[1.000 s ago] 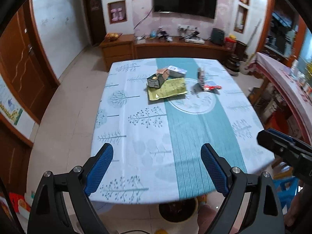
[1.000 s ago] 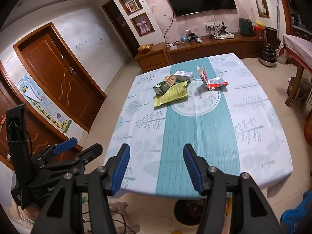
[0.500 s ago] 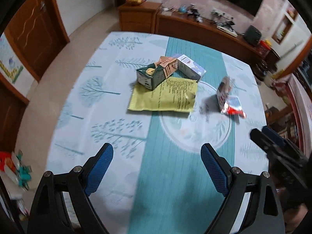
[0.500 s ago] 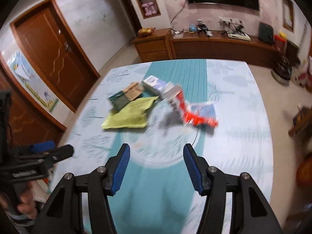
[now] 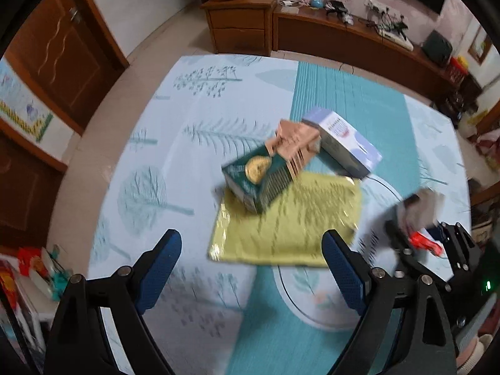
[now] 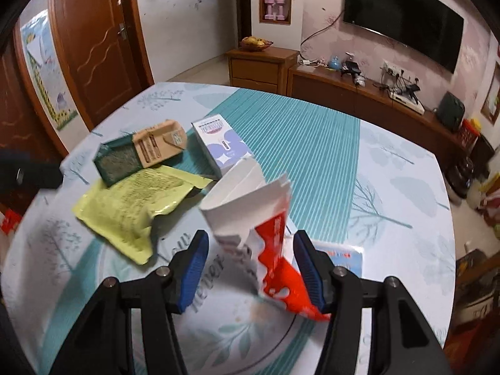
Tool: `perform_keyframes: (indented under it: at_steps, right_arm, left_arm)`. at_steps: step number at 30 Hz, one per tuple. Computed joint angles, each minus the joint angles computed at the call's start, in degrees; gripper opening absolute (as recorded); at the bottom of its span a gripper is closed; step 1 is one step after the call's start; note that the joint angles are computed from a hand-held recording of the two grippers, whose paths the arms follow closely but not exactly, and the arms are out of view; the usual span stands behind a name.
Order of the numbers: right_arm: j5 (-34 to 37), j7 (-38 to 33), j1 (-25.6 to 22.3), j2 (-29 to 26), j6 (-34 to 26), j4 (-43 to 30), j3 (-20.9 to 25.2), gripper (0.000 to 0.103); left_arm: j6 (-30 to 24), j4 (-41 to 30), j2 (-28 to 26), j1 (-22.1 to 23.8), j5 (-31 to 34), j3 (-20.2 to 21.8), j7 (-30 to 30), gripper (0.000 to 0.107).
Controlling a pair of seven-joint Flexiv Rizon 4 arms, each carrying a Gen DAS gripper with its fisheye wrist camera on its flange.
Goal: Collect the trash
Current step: 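Grasp the white-and-red carton with the right tool, then grasp the green-and-tan milk carton with the left tool while the right tool holds the carton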
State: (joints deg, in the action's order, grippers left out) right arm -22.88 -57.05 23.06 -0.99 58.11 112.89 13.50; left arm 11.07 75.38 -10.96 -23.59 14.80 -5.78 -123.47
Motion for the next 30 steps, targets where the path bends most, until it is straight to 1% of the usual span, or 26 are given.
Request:
perform_keyframes:
  at_steps: [1,3,4,5,10,14,16,20,23,25,26,27,29,30]
  right_arm:
    - [-0.4,-0.5,0.0,-0.4,0.2,-0.1,-0.1,0.034]
    - [1.2,-2.2,-0.2,-1.0,0.9,-0.6,-0.3,0.033]
    - [3.4,-3.7,-0.4,-1.1,1.5,-1.1,-0.3,0.030]
    - [5.7,-4.9,-0.5,-1.3,1.5,-1.9,-0.3,0.025]
    - [19.7,-11.1,-1.6,-2.9,-1.0,-8.3,-0.5,0.024]
    - [29.3,-13.4,-2.7,-4.4,-3.8,-13.2,-0.6,0.024]
    - [31.1,-13.4,-3.0,-5.1,-4.2,-14.3,-0.6,0.024]
    - [32.1,-13.2,-3.3,-5.4,-3.8,-14.7,-0.5,0.024]
    - [33.3,-13.8,-3.5,-5.1,-4.0,-14.6,-0.3,0.024]
    - [33.7,-14.2,-3.6,-4.8,-4.0,-14.2,-0.3,0.024]
    - [33.9,-14.4,-3.7,-4.7,-4.0,-14.0,-0.3,0.023]
    - [34.1,-14.4,-3.7,-4.4,-4.0,-13.7,-0.2,0.023]
    - [34.4,-14.5,-3.8,-4.0,-3.9,-13.4,-0.3,0.022]
    - [34.6,-14.5,-3.8,-3.8,-3.9,-13.2,-0.3,0.022]
  left_arm:
    - [-0.9,-1.7,-1.4,0.3,0.6,-0.2,1.6,0.090]
    - [-1.9,-4.2,-3.5,0.5,1.2,0.0,4.0,0.090]
    - [-2.3,-5.1,-4.3,0.6,1.0,0.2,5.1,0.090]
    - [-2.7,-6.3,-5.4,0.9,0.4,0.3,6.8,0.090]
    - [-5.4,-12.6,-10.7,0.7,-0.1,1.4,13.3,0.090]
    - [-7.3,-16.2,-14.5,1.2,-3.2,2.1,16.5,0.090]
    - [-8.3,-17.8,-16.3,1.3,-4.7,2.5,17.1,0.090]
    - [-9.0,-19.2,-18.9,1.9,-7.7,3.0,18.0,0.089]
    - [-9.5,-19.5,-20.0,2.2,-9.6,3.2,18.3,0.069]
    - [-9.0,-19.0,-20.0,2.2,-10.2,3.4,18.0,0.067]
    - [-8.2,-18.5,-19.7,1.9,-9.8,3.6,18.0,0.057]
    - [-8.0,-18.4,-19.6,1.8,-9.9,3.6,18.1,0.044]
    - [-7.3,-17.4,-19.0,1.9,-10.5,3.7,16.9,0.037]
    - [-6.7,-16.7,-18.5,1.8,-10.5,3.8,16.3,0.036]
